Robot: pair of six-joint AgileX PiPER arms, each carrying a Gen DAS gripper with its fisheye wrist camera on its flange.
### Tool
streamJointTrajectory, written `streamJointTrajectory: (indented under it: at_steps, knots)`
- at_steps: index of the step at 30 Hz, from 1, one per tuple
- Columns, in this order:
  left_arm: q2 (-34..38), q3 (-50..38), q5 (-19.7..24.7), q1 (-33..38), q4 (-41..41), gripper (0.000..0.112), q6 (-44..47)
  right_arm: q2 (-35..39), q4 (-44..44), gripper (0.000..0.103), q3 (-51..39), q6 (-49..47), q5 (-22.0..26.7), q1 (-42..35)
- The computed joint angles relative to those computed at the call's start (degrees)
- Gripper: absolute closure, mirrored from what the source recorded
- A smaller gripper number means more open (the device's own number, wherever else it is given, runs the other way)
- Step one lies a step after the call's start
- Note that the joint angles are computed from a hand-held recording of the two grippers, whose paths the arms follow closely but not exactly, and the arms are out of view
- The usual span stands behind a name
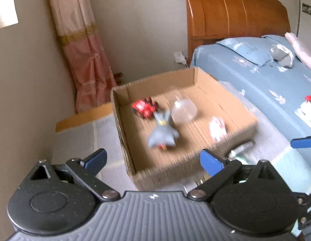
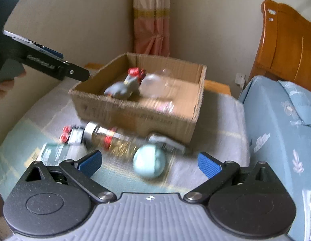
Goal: Organize rigid objects
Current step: 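Open both tools to drop the items in the box and withdraw, then approach the black B toy block with the left tool while the right approaches the clear red-lid container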
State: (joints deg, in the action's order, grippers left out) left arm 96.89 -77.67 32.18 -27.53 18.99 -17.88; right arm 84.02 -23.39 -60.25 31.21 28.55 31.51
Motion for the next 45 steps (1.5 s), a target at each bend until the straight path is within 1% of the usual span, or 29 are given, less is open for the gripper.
streamJointTrajectory:
  at_steps: [3,5,7,9,11,16,20,23,25,26,30,33,34,36,38,42,45]
  knots:
    - [-2.0,4.9,-2.2,-0.9,0.6,0.013,-1.3,-1.1,-0.6,0.0,2.6,2.9,-1.2,2.0]
    - [-2.5,6.9,-2.7,-1.5,0.9,0.013,-2.1,-1.8,-0.2,0.0,3.9,3.4,-1.7,3.2]
    - [-3.0,9.2,-3.9,-1.7,0.7,0.013,-2.7,-2.7,2.0,0.0,5.3,1.5,-2.4,4.5]
    - [-3.0,10.6,-4.8,-1.3,-1.9,0.013,-0.7,-2.9,4.6,0.0,6.2,-1.1,-3.3,6.0]
    - [-2.6,11.7,-5.6,-1.1,-2.0,0.013,-0.5,-2.3,5.0,0.0,6.8,-1.8,-3.7,7.8]
    - [-1.9,14.9,-7.8,-0.2,2.4,0.013,-4.6,0.2,-1.1,0.0,7.1,4.3,-3.5,12.1]
    - [-2.7,17.9,-9.7,1.5,4.9,0.013,-8.1,1.7,-2.7,0.0,6.9,6.4,-3.2,13.2]
    - [-2.9,19.6,-10.3,2.6,3.5,0.013,-8.4,3.3,-5.0,0.0,6.8,8.9,-3.9,13.4]
    - [-3.9,21.6,-11.8,2.4,6.7,0.013,-12.4,4.2,-8.0,0.0,6.8,12.4,-4.1,13.8]
    - [-4.1,22.2,-12.4,2.6,6.6,0.013,-12.4,4.4,-9.2,0.0,6.9,14.1,-4.2,13.9]
    - [-4.3,22.9,-13.9,4.5,-2.0,0.013,-5.8,4.7,-9.9,0.0,7.3,16.4,-4.7,13.1]
    - [-3.9,22.8,-13.9,5.5,-12.6,0.013,4.9,4.2,-11.5,0.0,7.9,18.2,-4.2,12.4]
    - [-3.6,22.4,-13.3,5.5,-15.2,0.013,8.1,4.0,-12.1,0.0,8.0,18.9,-3.9,12.2]
    - [-2.6,21.7,-12.5,4.8,-15.9,0.013,10.2,3.6,-13.7,0.0,8.5,20.9,-3.2,11.6]
    - [-1.2,20.8,-12.6,4.1,-13.8,0.013,8.5,3.2,-13.5,0.0,9.1,21.0,-3.4,10.7]
    - [1.7,18.8,-13.5,5.2,-20.3,0.013,14.3,2.8,-14.8,0.0,10.4,22.8,-3.8,9.3]
    - [3.6,17.9,-14.5,5.3,-19.4,0.013,14.0,2.2,-14.9,0.0,11.5,23.4,-5.0,8.2]
